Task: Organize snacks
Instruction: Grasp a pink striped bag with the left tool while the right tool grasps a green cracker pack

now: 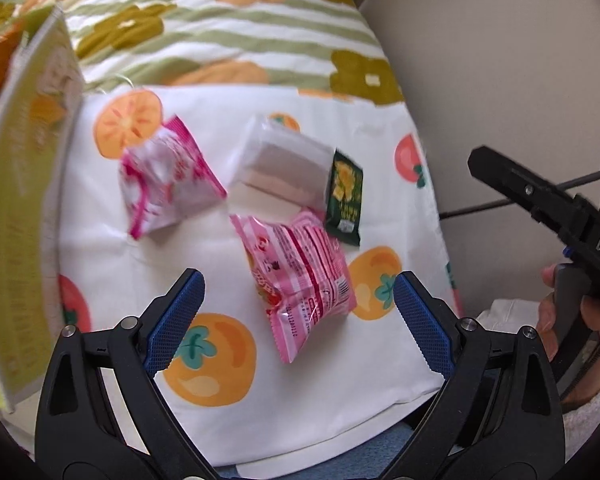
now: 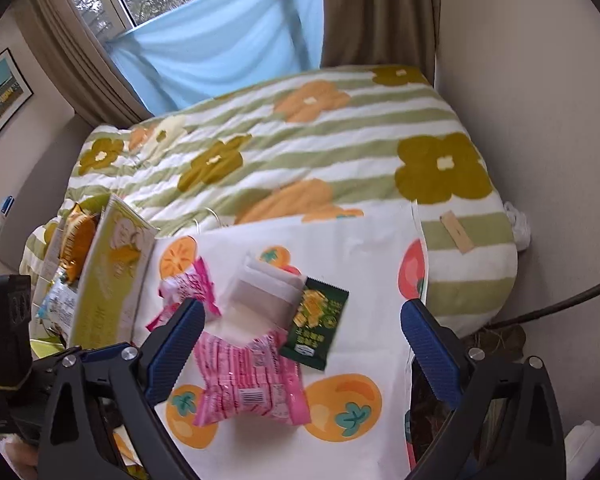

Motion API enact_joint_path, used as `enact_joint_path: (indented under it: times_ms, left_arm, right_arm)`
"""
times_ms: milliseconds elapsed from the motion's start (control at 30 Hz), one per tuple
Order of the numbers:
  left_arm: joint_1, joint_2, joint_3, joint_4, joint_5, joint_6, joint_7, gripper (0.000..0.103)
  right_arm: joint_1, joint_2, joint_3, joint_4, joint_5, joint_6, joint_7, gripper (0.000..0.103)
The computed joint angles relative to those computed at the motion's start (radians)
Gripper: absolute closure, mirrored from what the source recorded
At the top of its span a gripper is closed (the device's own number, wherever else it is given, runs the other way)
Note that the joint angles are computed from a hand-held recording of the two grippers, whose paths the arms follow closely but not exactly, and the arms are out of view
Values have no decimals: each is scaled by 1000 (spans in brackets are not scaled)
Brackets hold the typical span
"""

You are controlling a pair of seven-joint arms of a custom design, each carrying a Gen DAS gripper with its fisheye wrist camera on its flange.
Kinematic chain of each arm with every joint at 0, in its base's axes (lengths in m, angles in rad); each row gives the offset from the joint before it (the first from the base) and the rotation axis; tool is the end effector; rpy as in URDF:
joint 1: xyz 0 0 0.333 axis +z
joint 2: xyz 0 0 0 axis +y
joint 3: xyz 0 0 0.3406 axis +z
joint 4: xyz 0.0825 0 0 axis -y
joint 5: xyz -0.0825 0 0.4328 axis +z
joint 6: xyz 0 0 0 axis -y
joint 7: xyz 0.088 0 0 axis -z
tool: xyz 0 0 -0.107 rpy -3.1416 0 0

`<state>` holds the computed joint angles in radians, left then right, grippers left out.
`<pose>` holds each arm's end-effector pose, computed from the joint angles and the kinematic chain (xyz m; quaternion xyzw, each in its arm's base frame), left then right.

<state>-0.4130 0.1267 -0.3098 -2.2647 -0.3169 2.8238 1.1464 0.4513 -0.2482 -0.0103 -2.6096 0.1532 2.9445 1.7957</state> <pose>0.4638 -0.3859 0.3411 0.6848 -0.6901 0.2282 0.0522 0.4485 0.2007 0.3924 -0.7017 0.6513 -0.0918 0.2739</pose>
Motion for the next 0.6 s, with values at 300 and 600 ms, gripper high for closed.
enact_joint_path:
  times_ms: [300, 600]
  left_arm:
    - [34, 159, -40, 84, -119, -19, 148, 8]
    - [34, 211, -37, 122, -148, -42, 196, 14]
  right_arm:
    - [-70, 183, 57, 60, -78, -4, 42, 6]
    - [-126, 335, 95, 169, -350, -71, 221, 13]
